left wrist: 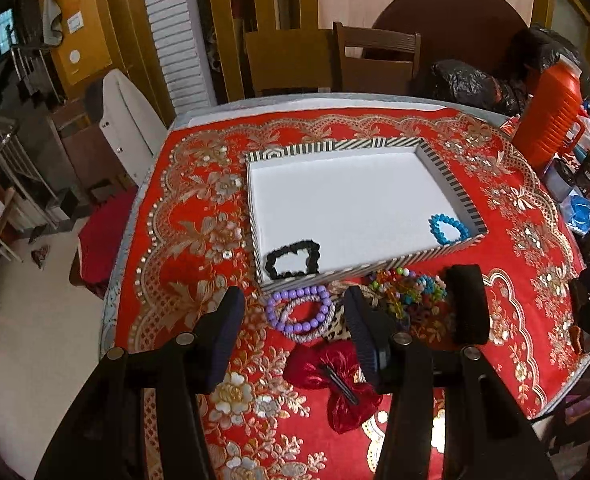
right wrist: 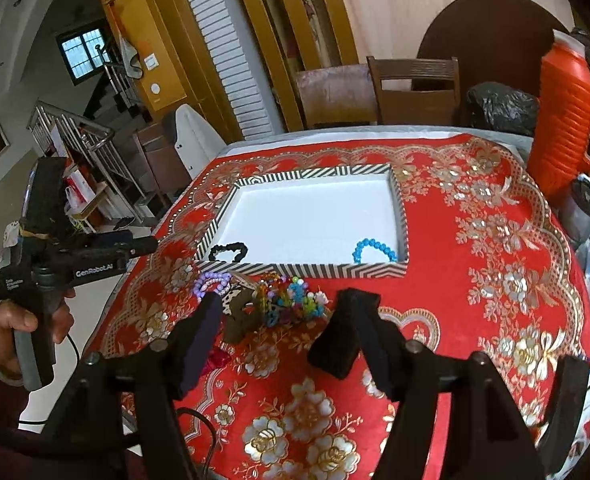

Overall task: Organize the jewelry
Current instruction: 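Withdraw both tools from the tray back over the jewelry pile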

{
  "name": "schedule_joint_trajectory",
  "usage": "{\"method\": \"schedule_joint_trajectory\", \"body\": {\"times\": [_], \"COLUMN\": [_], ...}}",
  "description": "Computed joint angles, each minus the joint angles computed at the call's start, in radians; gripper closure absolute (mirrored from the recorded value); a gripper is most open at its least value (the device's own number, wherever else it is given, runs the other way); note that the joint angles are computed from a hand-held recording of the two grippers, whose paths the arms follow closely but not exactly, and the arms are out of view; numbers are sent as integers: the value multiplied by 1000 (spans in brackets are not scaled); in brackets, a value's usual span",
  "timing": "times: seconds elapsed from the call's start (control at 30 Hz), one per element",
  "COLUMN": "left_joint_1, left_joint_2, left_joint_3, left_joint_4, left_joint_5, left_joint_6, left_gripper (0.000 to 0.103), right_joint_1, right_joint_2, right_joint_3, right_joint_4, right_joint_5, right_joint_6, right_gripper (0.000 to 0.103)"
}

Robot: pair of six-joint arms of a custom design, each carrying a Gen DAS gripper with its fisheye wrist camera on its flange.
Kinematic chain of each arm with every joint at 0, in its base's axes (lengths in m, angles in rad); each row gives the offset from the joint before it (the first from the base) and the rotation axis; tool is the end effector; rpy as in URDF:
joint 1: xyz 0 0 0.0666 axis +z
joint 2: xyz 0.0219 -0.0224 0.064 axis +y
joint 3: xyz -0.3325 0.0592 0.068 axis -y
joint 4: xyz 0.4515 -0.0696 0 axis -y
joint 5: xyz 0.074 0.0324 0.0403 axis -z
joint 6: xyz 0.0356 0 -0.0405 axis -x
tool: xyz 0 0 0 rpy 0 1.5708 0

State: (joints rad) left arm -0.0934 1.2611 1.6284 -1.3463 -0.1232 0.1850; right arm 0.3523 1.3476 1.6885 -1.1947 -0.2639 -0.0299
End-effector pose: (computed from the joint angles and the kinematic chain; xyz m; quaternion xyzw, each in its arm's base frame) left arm 0.4659 -0.0396 0.5393 -0.0616 0.9529 0.0179 0.2964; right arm 0.4767 0.1847 0.5390 -0.1946 0.9088 0.1870 0.3181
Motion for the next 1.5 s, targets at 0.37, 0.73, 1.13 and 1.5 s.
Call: {"method": "schedule_joint_trajectory", "body": {"times": [0.37,0.73,1.13,1.5], "left_joint_1": [89,71,40,38], "left_joint_2": [-57,-65,-52,-51], "left_joint_3": [-91,-151,-145,-179], "left_joint_4": [-34,-39,-37,-40], "left_joint_5": [128,207,190,233], "left_joint_6": [32,84,96,136], "left_gripper": [66,66,66,66], "right_joint_1": [5,-17,-10,-20], "right_joint_2": [-17,29,77,112], "right_joint_3": [-55,-37,17,-7], "right_joint_4": [-33,-85,-127,-115], "right_joint_5": [84,75,76,105], "right_joint_6": [1,-8,16,-26], "right_gripper": [32,32,32,32]}}
